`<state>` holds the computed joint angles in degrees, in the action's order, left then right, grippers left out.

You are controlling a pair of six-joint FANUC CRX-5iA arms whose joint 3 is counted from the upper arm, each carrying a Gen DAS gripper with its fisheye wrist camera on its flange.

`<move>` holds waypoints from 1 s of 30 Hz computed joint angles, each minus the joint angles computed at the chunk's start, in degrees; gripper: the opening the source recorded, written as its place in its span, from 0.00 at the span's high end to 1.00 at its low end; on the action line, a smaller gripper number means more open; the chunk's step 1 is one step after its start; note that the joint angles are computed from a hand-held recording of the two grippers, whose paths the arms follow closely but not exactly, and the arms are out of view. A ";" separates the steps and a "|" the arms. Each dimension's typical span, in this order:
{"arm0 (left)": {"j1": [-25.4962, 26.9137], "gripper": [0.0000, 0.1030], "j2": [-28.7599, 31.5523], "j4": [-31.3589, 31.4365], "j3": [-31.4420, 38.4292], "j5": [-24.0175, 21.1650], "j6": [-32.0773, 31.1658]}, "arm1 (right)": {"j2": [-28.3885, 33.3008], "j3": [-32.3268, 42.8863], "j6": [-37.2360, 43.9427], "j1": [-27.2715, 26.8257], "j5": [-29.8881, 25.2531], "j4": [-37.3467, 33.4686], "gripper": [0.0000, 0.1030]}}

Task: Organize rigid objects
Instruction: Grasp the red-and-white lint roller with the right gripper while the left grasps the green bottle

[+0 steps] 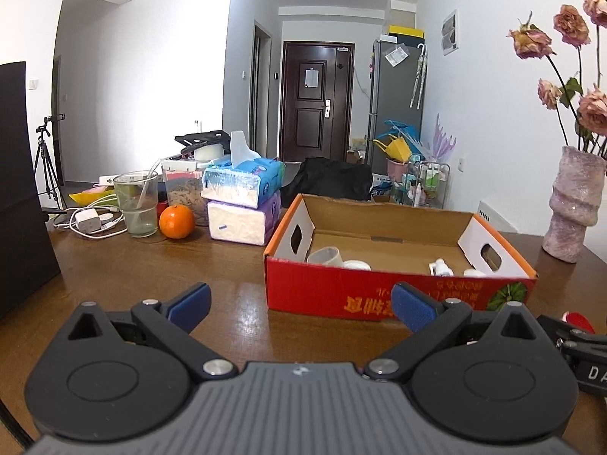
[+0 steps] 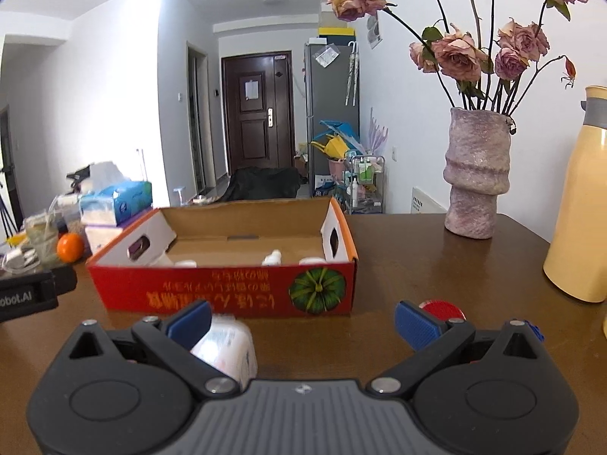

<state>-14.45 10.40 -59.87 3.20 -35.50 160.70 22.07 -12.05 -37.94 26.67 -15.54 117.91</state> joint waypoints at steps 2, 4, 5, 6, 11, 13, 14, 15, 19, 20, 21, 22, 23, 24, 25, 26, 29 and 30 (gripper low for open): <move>-0.21 0.00 -0.30 -0.05 -0.66 -0.27 0.14 | -1.02 -1.58 -0.33 0.04 0.13 0.06 0.00; -0.31 0.00 -0.83 -0.01 -1.55 -0.25 0.49 | -1.91 -2.99 0.19 0.35 -0.38 -0.60 0.00; -0.39 0.00 -1.15 -0.06 -2.04 -0.24 0.81 | -2.34 -3.62 0.16 0.43 -0.65 -0.51 0.00; -0.48 0.00 -1.50 -0.12 -2.56 -0.19 1.09 | -2.90 -4.38 -0.14 0.46 -0.88 -0.21 0.00; -1.09 0.00 -2.71 -0.05 -4.47 -0.30 1.90 | -5.35 -8.25 -5.29 0.08 -2.69 3.72 0.00; -1.48 0.00 -3.05 0.05 -5.13 -0.42 1.87 | -6.18 -9.49 -6.41 -0.23 -2.27 3.87 0.00; -1.64 0.00 -3.29 0.11 -5.49 -0.25 1.79 | -6.52 -10.06 -6.53 -0.28 -2.25 3.60 0.00; -1.85 0.00 -3.58 0.01 -5.91 -0.06 1.97 | -6.95 -10.75 -6.46 -0.38 -2.11 3.38 0.00; -2.43 0.00 -4.33 0.44 -7.14 0.60 1.86 | -8.47 -13.36 -6.33 -0.81 -2.45 3.28 0.00; -2.64 0.00 -4.36 0.62 -7.29 0.61 1.71 | -8.95 -14.02 -6.69 -1.11 -2.42 3.77 0.00; -2.80 0.00 -4.38 0.77 -7.38 0.65 1.56 | -9.47 -14.67 -7.37 -1.50 -2.36 4.62 0.00; -2.98 0.00 -4.45 0.84 -7.50 0.64 1.52 | -10.03 -15.37 -8.21 -1.92 -2.50 5.61 0.00; -3.15 0.00 -4.46 0.84 -7.58 0.59 1.60 | -10.62 -16.04 -9.55 -2.55 -2.52 7.21 0.00; -3.21 0.00 -4.47 0.99 -7.66 0.59 1.54 | -11.14 -16.63 -10.77 -3.15 -2.59 8.69 0.00; -3.28 0.00 -4.47 1.20 -7.76 0.54 1.49 | -11.63 -17.22 -11.67 -3.72 -2.68 9.75 0.00; -3.19 0.00 -4.39 1.69 -7.76 0.55 1.14 | -12.06 -17.85 -11.60 -4.04 -2.98 9.55 0.00; -2.91 0.00 -4.11 3.11 -7.71 0.17 0.25 | -12.81 -18.93 -11.64 -5.14 -3.10 9.55 0.00; -2.85 0.00 -4.09 3.29 -7.74 0.09 0.31 | -12.99 -19.24 -11.94 -5.53 -3.21 9.81 0.00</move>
<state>-17.30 6.31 -56.58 -4.54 -35.42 161.00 9.09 -31.29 -49.88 21.14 -18.75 127.72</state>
